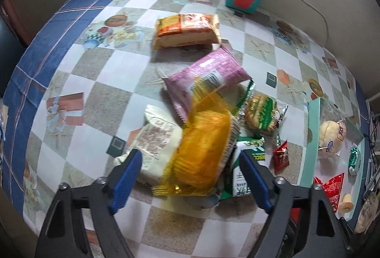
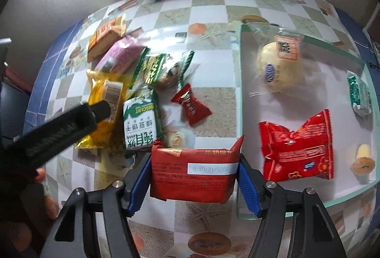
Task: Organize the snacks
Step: 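Grasp the yellow bagged bread with the left tool while the right tool grasps the red box, then carry the yellow bread with the left tool while the right tool carries the red box over the tray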
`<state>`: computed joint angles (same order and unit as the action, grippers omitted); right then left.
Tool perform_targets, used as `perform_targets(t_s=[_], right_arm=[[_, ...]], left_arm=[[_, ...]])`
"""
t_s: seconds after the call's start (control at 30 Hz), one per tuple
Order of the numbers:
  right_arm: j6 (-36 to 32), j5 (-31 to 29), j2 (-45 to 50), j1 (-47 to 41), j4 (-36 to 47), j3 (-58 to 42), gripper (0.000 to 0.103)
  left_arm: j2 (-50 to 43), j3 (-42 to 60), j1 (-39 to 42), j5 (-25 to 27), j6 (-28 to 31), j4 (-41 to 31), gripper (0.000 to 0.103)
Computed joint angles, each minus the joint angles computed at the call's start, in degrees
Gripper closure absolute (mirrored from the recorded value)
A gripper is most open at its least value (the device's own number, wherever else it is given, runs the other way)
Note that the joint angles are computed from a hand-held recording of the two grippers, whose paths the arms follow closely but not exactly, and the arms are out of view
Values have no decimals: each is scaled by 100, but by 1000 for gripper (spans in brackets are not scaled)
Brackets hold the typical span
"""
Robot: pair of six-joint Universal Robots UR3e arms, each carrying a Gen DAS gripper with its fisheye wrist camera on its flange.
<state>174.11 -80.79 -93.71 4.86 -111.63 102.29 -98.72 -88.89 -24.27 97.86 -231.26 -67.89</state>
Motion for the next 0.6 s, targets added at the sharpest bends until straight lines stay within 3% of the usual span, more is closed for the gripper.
perform_targets(t_s=[0.23,0.43,0.6], right_arm=[[-62,7,-363,-265,333,-107,33],[82,32,-418,-243,220,-11,33],[113,70,-401,-270,201,-16,33]], left_arm=[[-266,9,-38,0,61,272,47],[-314,14,-61,31,70,379,57],[-270,123,-70,26,18,174,59]])
